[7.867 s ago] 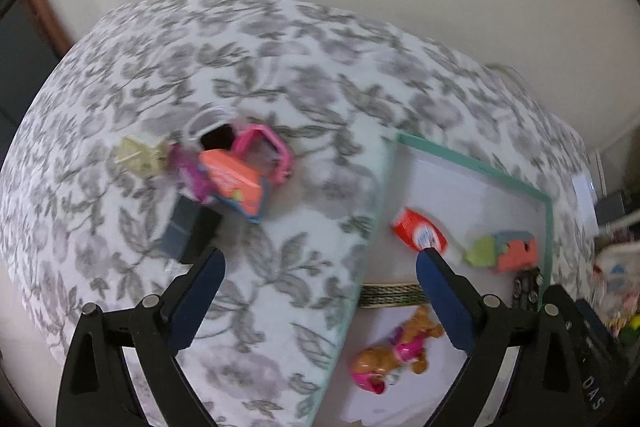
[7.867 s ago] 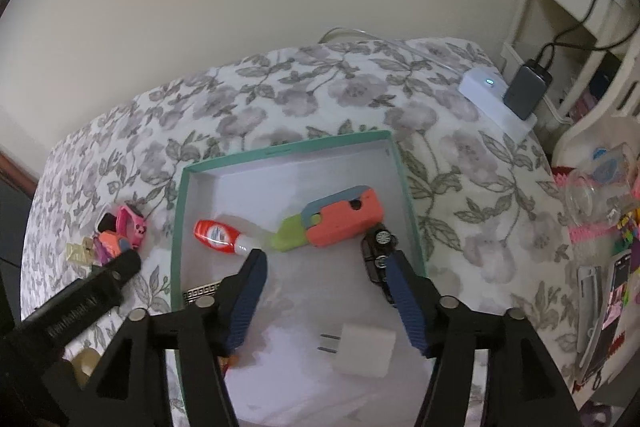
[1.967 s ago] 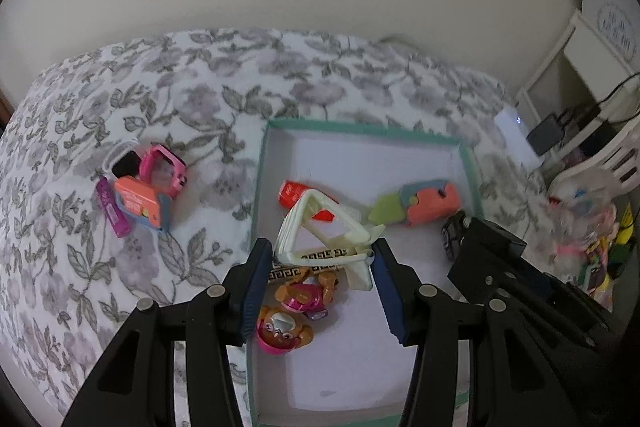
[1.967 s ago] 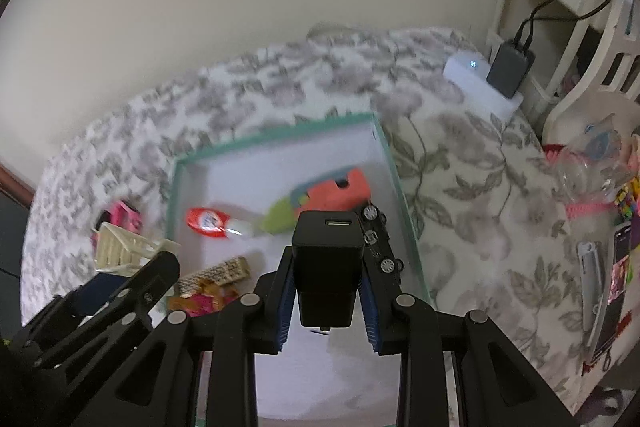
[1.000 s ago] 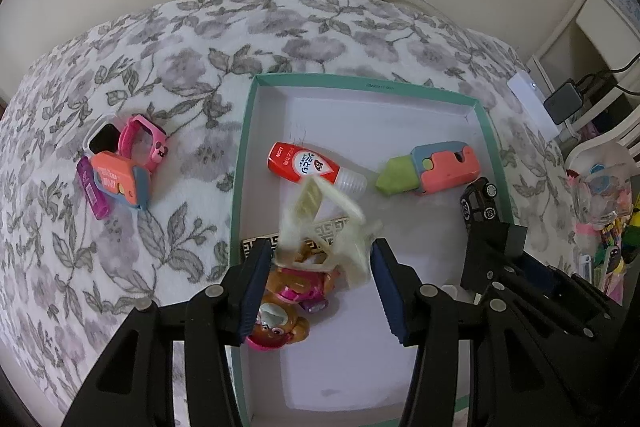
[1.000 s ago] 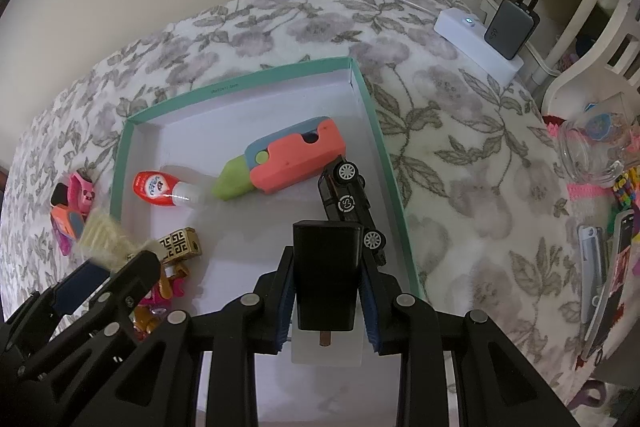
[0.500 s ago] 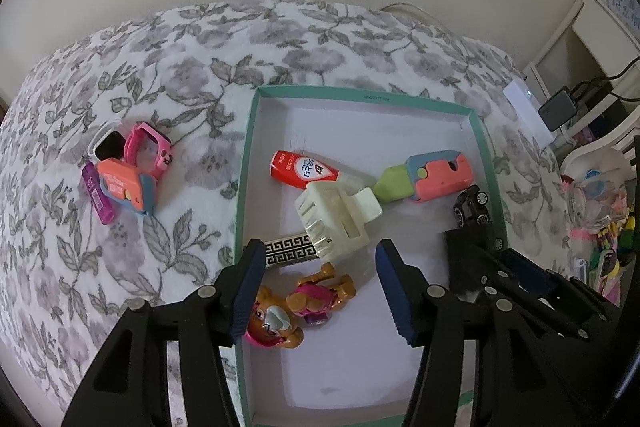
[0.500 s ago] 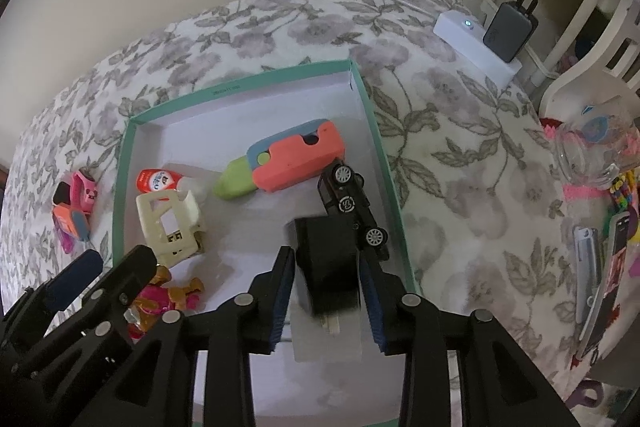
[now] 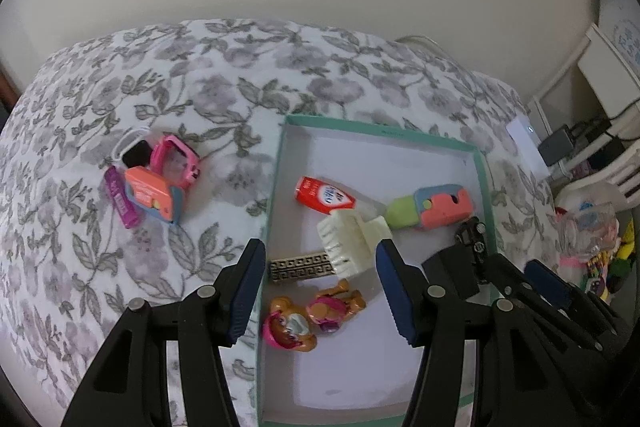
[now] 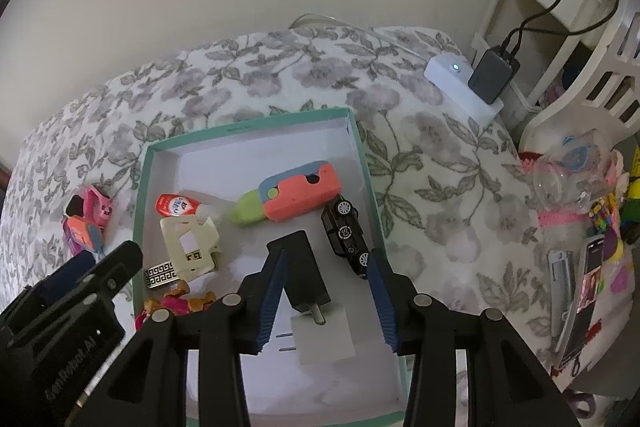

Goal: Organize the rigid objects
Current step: 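Lower both items into the tray and open both grippers, then withdraw both grippers from the tray back toward the remaining pile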

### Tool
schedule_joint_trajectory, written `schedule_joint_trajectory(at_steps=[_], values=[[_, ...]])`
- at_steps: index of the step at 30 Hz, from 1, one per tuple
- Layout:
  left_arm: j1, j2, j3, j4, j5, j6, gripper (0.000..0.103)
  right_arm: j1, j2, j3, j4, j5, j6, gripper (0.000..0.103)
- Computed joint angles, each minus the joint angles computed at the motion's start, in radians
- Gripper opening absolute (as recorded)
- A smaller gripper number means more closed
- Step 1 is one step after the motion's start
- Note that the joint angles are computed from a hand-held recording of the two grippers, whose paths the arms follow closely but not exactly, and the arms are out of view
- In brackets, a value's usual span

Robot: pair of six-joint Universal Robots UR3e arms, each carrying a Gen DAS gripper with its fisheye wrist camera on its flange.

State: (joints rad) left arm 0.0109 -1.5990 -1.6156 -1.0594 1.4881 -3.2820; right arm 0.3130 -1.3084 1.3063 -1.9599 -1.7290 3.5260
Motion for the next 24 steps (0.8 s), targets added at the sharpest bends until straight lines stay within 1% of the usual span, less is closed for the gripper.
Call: schedule_joint_trajectory(at_steps=[1,2,4,8,10,14,16,18,20,21,22,24], values=[[0.002,0.001,0.0,0.0,0.013,-0.006,0.06,0.003,0.002,-0.003,0.0,-0.003,0.0,0.055],[0.002,0.0,0.001,-0.001,0.029,-0.013,0.061,0.007,0.006,-0.008,0.001,-0.006,-0.001,0.057],[0.007,0.003,-0.003,0.003,0.049,-0.022,0.078,0.014,0.015,-0.018,0.005,-0.009,-0.005,0.058],[0.022,0.008,-0.008,-0.005,0.069,-0.04,0.08,0.026,0.031,-0.034,0.01,-0.014,-0.011,0.058],[0.023,0.003,-0.007,-0.013,0.103,-0.055,0.083,0.028,0.033,-0.038,0.008,-0.011,-0.011,0.062],[0.027,-0.011,-0.005,-0.031,0.166,-0.085,0.084,0.029,0.024,-0.027,-0.024,0.001,-0.003,0.07],[0.039,-0.013,-0.008,-0.042,0.179,-0.096,0.084,0.031,0.022,-0.024,-0.035,0.002,0.0,0.076],[0.048,-0.012,-0.012,-0.047,0.187,-0.105,0.085,0.035,0.026,-0.03,-0.036,0.003,0.006,0.076],[0.064,-0.006,-0.016,-0.051,0.19,-0.111,0.095,0.035,0.027,-0.03,-0.041,0.012,0.01,0.078],[0.074,-0.002,-0.02,-0.05,0.188,-0.114,0.099,0.035,0.027,-0.029,-0.045,0.018,0.013,0.084],[0.081,0.001,-0.023,-0.05,0.185,-0.115,0.099,0.036,0.028,-0.028,-0.051,0.025,0.015,0.09],[0.101,0.006,-0.021,-0.065,0.175,-0.115,0.099,0.039,0.032,-0.029,-0.057,0.03,0.02,0.092]])
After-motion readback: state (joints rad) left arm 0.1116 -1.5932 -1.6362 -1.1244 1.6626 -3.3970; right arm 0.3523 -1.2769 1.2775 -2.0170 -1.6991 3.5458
